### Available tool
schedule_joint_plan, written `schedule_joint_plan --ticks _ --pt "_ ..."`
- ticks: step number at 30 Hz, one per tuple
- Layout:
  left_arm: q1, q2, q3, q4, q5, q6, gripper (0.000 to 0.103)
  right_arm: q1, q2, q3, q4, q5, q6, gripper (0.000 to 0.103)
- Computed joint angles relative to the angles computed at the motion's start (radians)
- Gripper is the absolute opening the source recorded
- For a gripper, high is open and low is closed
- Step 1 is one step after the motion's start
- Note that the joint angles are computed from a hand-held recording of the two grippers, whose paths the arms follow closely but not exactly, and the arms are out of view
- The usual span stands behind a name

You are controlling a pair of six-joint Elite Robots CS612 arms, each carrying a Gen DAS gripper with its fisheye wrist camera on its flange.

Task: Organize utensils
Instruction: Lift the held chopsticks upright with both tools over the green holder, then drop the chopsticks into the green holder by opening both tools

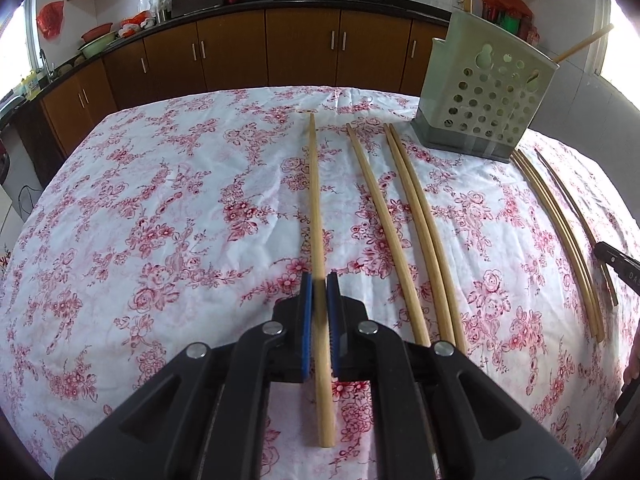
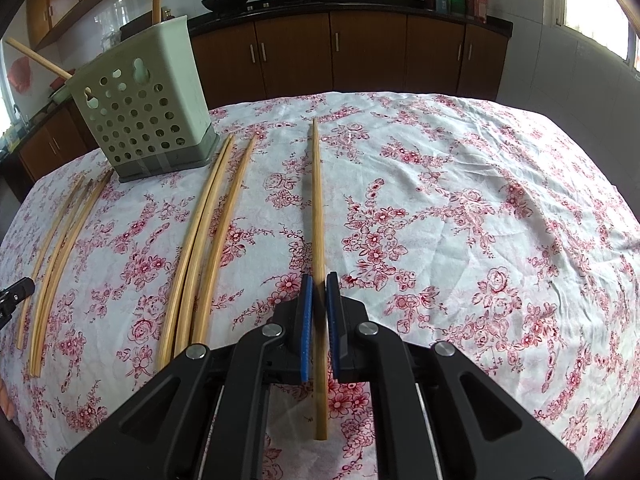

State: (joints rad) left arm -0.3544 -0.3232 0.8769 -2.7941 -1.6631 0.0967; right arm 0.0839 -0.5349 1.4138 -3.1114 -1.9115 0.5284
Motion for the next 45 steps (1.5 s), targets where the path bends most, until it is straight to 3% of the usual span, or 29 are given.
schedule_joint_plan --ticks 4,12,18,24,30,36,41,45 --pt "0.005 -0.011 0.004 -0.014 -0.009 -0.001 0.009 0.004 -0.018 0.025 -0.062 -0.017 -0.025 0.008" --pt "0.018 -0.064 0.044 -0.237 -0.088 -0.063 0.008 0.013 -0.058 0.063 -0.281 -0.106 -0.073 0.008" --pt "0.020 -0.067 0.013 -0.294 -0.116 -0.095 0.008 0.014 -0.061 0.054 -0.343 -0.127 -0.103 0.008" --pt "0.026 -0.088 0.012 -0.297 -0.169 -0.086 0.008 0.012 -0.079 0.042 -0.436 -0.102 -0.153 0.008" --pt "0.024 -0.136 0.057 -0.335 -0.249 -0.035 0.008 0.011 -0.107 0.033 -0.578 -0.003 -0.192 0.008" --pt "0.006 -0.142 0.039 -0.437 -0.291 -0.069 0.008 0.023 -0.062 -0.084 -0.702 0.014 -0.234 0.008" --pt "-0.014 -0.099 -0.066 -0.475 -0.281 -0.120 0.008 0.026 0.009 -0.218 -0.754 -0.036 -0.271 0.008" --pt "-0.029 -0.033 -0.191 -0.461 -0.255 -0.162 0.008 0.025 0.074 -0.328 -0.749 -0.100 -0.288 0.008"
